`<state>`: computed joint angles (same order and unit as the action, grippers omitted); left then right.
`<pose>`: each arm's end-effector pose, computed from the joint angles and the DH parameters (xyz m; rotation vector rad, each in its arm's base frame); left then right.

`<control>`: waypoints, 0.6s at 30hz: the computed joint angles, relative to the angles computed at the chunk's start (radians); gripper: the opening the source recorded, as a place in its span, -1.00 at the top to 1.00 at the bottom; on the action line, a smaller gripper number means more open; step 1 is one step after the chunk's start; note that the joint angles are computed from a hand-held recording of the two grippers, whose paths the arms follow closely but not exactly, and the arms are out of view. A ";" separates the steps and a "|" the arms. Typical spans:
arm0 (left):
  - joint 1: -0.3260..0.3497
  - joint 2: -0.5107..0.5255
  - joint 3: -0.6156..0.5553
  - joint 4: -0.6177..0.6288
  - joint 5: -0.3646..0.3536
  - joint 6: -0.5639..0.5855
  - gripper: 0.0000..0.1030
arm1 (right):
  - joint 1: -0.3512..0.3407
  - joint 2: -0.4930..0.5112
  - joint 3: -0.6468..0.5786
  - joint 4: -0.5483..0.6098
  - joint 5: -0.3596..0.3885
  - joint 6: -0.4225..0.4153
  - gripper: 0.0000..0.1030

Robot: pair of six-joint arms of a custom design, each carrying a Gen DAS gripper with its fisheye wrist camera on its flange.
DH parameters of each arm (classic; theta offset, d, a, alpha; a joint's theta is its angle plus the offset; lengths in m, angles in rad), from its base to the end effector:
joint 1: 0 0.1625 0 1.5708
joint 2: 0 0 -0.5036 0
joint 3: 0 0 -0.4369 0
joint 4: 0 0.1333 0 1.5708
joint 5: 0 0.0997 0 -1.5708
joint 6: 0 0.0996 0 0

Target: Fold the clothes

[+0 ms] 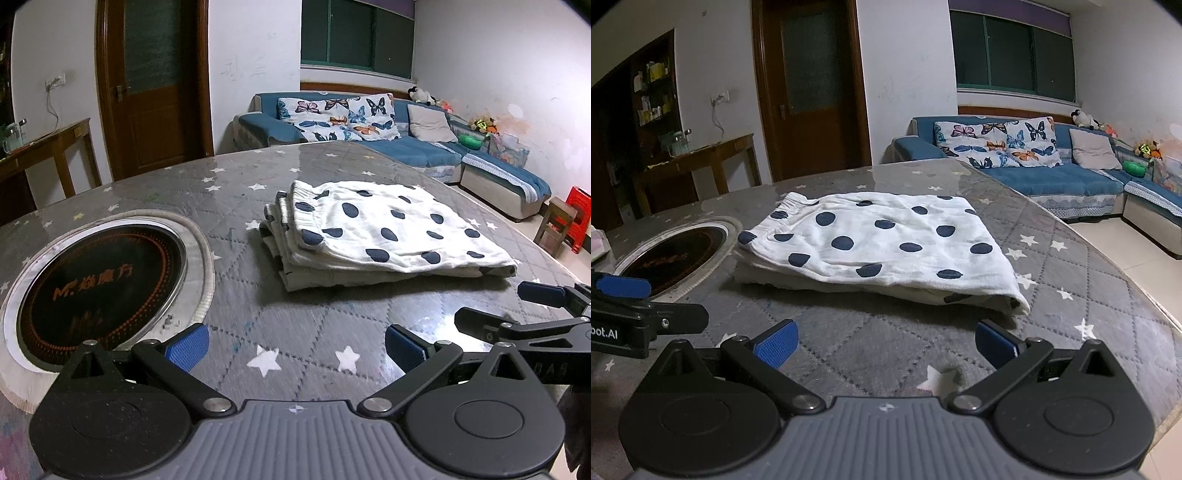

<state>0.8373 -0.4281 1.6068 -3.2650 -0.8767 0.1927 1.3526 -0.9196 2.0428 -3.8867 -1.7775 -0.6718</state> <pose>-0.3555 -0.6887 -0.0496 0.8935 2.3170 -0.8668 -0.0244 -0.6314 0.2259 0.3384 -2.1445 1.2302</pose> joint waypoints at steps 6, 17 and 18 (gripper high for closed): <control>-0.008 -0.008 0.023 -0.016 -0.001 0.000 -1.00 | 0.001 -0.003 0.017 -0.018 0.009 0.004 -1.00; -0.021 -0.018 0.057 -0.044 0.006 -0.003 -1.00 | 0.001 -0.011 0.043 -0.054 0.021 0.000 -1.00; -0.022 -0.018 0.060 -0.048 0.006 -0.003 -1.00 | 0.001 -0.012 0.047 -0.058 0.022 -0.001 -1.00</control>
<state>0.8153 -0.4463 1.6670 -3.3129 -0.8703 0.1896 1.3536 -0.9319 2.0894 -3.9449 -1.7551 -0.6724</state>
